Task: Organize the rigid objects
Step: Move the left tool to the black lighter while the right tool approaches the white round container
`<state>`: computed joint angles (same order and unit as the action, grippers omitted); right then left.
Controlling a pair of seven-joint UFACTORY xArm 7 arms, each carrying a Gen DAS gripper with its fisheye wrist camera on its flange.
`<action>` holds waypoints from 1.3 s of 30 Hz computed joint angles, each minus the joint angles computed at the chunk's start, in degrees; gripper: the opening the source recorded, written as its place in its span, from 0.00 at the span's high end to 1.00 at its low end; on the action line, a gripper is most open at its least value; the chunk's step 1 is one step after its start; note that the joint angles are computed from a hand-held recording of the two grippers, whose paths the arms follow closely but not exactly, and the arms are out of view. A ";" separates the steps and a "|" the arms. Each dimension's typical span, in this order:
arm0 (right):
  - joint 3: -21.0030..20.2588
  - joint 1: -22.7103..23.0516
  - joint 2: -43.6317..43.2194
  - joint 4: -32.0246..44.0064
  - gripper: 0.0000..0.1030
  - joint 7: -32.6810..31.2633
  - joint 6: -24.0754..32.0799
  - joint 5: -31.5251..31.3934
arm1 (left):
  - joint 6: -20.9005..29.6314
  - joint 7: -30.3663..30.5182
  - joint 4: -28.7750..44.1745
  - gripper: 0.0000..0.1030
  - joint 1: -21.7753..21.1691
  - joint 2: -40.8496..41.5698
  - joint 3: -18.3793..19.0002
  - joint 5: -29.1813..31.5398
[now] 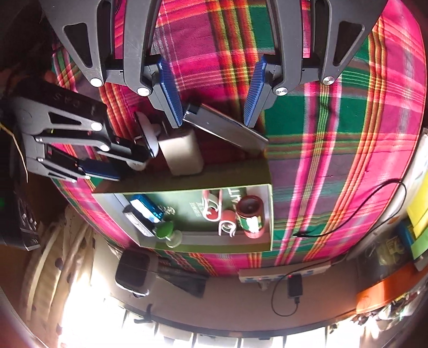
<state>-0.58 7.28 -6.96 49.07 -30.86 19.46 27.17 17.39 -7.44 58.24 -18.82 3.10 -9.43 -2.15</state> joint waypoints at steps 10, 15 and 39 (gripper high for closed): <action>0.69 -1.50 0.68 0.23 0.55 5.74 -0.14 -5.81 | 1.68 -6.61 0.64 0.54 -0.78 0.63 0.76 8.40; 0.46 -1.74 1.07 0.63 0.55 6.46 0.78 -6.03 | 2.08 -7.96 -0.18 0.54 -0.28 -0.02 1.04 9.35; 0.76 -2.06 0.92 0.30 0.55 9.16 0.78 -8.95 | -1.14 -7.57 -5.82 0.54 1.86 -5.36 3.22 3.10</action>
<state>0.18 5.22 -6.04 49.37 -21.69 20.23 18.22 16.25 -15.00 52.42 -16.96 -2.27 -6.21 0.95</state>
